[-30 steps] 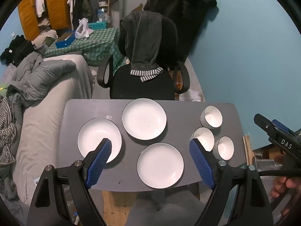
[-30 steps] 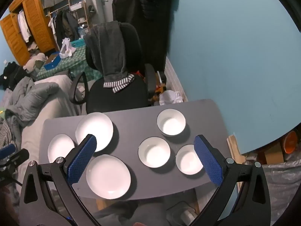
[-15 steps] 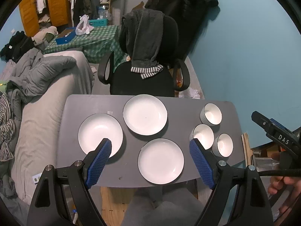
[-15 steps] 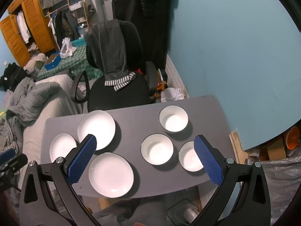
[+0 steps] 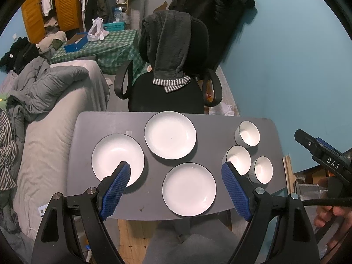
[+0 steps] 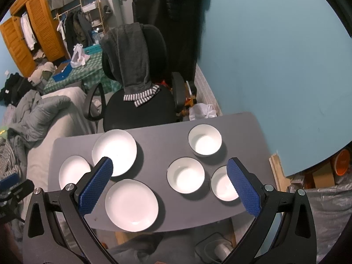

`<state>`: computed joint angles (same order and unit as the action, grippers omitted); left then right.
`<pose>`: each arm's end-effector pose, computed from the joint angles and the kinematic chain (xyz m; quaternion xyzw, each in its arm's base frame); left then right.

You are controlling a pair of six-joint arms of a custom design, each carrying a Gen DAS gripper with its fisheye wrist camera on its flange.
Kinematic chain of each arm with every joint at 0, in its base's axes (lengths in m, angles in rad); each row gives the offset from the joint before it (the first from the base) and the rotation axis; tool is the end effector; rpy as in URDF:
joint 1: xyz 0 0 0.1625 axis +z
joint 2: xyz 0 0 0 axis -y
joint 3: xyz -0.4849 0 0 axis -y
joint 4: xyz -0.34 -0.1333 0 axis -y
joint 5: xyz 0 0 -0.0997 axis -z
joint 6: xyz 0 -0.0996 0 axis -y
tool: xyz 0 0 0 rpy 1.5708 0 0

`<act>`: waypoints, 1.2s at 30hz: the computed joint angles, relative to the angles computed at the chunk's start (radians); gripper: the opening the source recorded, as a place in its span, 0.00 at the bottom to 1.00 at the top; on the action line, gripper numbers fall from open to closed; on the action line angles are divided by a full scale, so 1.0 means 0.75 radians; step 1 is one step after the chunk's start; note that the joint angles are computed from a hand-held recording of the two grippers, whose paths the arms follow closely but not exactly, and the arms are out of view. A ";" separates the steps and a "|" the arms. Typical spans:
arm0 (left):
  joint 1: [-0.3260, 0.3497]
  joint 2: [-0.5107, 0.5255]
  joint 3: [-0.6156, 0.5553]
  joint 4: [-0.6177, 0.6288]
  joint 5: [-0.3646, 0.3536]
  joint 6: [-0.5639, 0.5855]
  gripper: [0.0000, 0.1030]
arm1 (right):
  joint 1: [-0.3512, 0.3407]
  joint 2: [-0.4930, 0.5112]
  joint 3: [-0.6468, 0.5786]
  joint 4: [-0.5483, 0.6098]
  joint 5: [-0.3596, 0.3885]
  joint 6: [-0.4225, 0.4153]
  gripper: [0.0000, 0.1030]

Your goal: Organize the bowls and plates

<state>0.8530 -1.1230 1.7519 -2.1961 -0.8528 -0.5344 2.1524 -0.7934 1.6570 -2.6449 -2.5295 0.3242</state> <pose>-0.2346 -0.5709 0.3242 0.0864 0.9323 -0.2045 0.2857 0.4116 -0.5318 0.2145 0.0652 -0.8813 0.2845 0.3716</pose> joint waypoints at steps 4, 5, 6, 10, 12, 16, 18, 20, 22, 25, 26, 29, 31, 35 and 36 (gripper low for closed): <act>0.002 0.000 -0.003 0.003 -0.005 -0.004 0.83 | -0.001 -0.001 -0.001 0.001 0.002 0.000 0.98; 0.003 0.001 -0.005 0.005 -0.007 -0.006 0.83 | -0.001 -0.001 -0.001 0.001 0.002 0.000 0.98; 0.003 0.001 -0.006 0.007 -0.009 -0.007 0.83 | -0.001 0.000 -0.004 0.000 0.002 -0.002 0.98; 0.009 0.000 -0.016 0.016 -0.018 -0.006 0.83 | -0.003 0.000 -0.002 -0.002 0.003 -0.003 0.98; 0.010 0.000 -0.017 0.018 -0.019 -0.006 0.83 | -0.004 -0.001 0.000 -0.006 0.003 -0.005 0.98; 0.015 -0.006 -0.018 0.021 -0.024 -0.005 0.83 | -0.005 0.001 0.000 -0.006 0.005 -0.007 0.98; 0.017 -0.005 -0.021 0.024 -0.025 -0.007 0.83 | -0.004 0.001 0.001 -0.006 0.006 -0.006 0.98; 0.018 -0.005 -0.021 0.024 -0.025 -0.008 0.83 | -0.006 0.004 -0.001 -0.010 0.007 -0.008 0.98; 0.020 -0.005 -0.021 0.022 -0.027 -0.006 0.83 | -0.005 0.005 -0.001 -0.010 0.007 -0.008 0.98; 0.020 -0.006 -0.019 0.020 -0.027 -0.006 0.83 | -0.005 0.005 -0.003 -0.006 0.007 -0.005 0.98; 0.020 -0.006 -0.019 0.020 -0.027 -0.006 0.83 | -0.005 0.005 -0.003 -0.006 0.007 -0.005 0.98; 0.019 -0.007 -0.018 0.018 -0.028 -0.004 0.83 | -0.005 0.005 -0.004 -0.006 0.007 -0.006 0.98; 0.020 -0.005 -0.017 0.014 -0.026 -0.004 0.83 | -0.004 0.010 -0.011 -0.001 0.006 -0.005 0.98; 0.020 -0.007 -0.019 0.021 -0.031 -0.006 0.83 | -0.004 0.010 -0.011 -0.002 0.008 -0.005 0.98; 0.020 -0.006 -0.020 0.020 -0.030 -0.006 0.83 | -0.004 0.010 -0.011 -0.001 0.007 -0.005 0.98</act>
